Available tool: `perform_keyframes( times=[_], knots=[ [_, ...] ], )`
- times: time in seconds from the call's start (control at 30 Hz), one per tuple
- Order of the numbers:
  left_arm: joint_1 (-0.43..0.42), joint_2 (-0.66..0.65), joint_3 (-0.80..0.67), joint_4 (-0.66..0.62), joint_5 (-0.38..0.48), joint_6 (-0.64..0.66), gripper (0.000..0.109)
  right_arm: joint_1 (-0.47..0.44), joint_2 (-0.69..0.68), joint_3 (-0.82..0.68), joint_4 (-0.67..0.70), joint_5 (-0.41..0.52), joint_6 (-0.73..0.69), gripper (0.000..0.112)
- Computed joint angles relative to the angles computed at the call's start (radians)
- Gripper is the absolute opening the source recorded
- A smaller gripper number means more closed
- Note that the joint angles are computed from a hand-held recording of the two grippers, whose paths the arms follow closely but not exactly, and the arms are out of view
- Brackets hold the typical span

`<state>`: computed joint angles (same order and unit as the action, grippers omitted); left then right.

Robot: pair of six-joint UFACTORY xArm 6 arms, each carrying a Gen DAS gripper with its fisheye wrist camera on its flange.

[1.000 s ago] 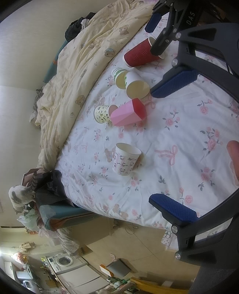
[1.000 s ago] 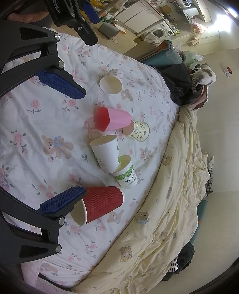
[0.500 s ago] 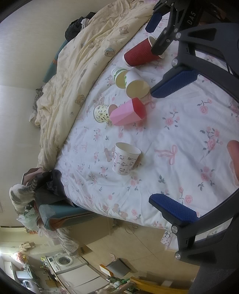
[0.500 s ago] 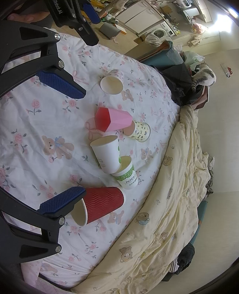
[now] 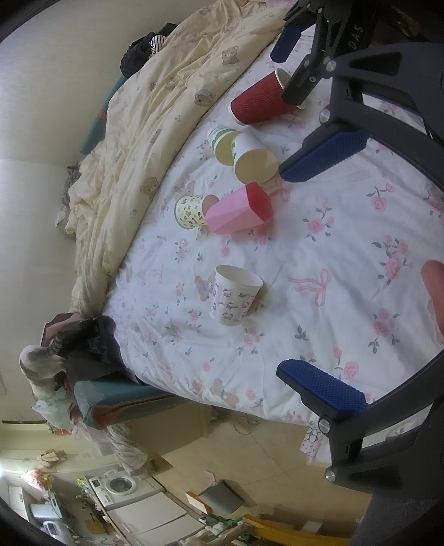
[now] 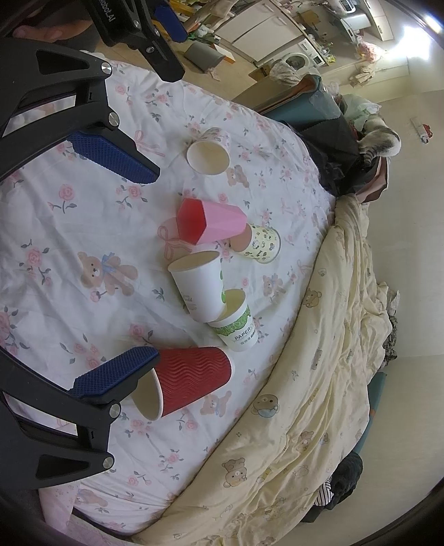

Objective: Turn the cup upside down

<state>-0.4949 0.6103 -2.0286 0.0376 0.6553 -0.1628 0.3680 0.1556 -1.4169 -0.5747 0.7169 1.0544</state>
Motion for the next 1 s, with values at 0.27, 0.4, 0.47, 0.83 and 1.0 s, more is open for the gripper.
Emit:
perform_keyframes(
  times=[0.27, 0.4, 0.47, 0.83, 1.0],
  knots=[
    [-0.001, 0.007, -0.006, 0.008, -0.001, -0.009, 0.103, -0.001, 0.002, 0.001, 0.0, -0.005, 0.008, 0.099],
    [-0.001, 0.024, -0.03, 0.013, 0.011, -0.018, 0.103, -0.002, 0.003, 0.0, 0.002, -0.006, 0.007, 0.099],
    [-0.001, 0.027, -0.036, 0.011, 0.014, -0.016, 0.103, -0.002, 0.003, 0.0, 0.004, -0.006, 0.005, 0.099],
    [0.005, 0.096, -0.165, 0.014, 0.102, 0.0, 0.103, -0.065, -0.007, 0.013, 0.277, -0.03, -0.183, 0.099],
    [0.016, 0.146, -0.257, -0.002, 0.163, -0.017, 0.103, -0.171, 0.042, -0.072, 0.519, 0.096, -0.371, 0.099]
  ],
)
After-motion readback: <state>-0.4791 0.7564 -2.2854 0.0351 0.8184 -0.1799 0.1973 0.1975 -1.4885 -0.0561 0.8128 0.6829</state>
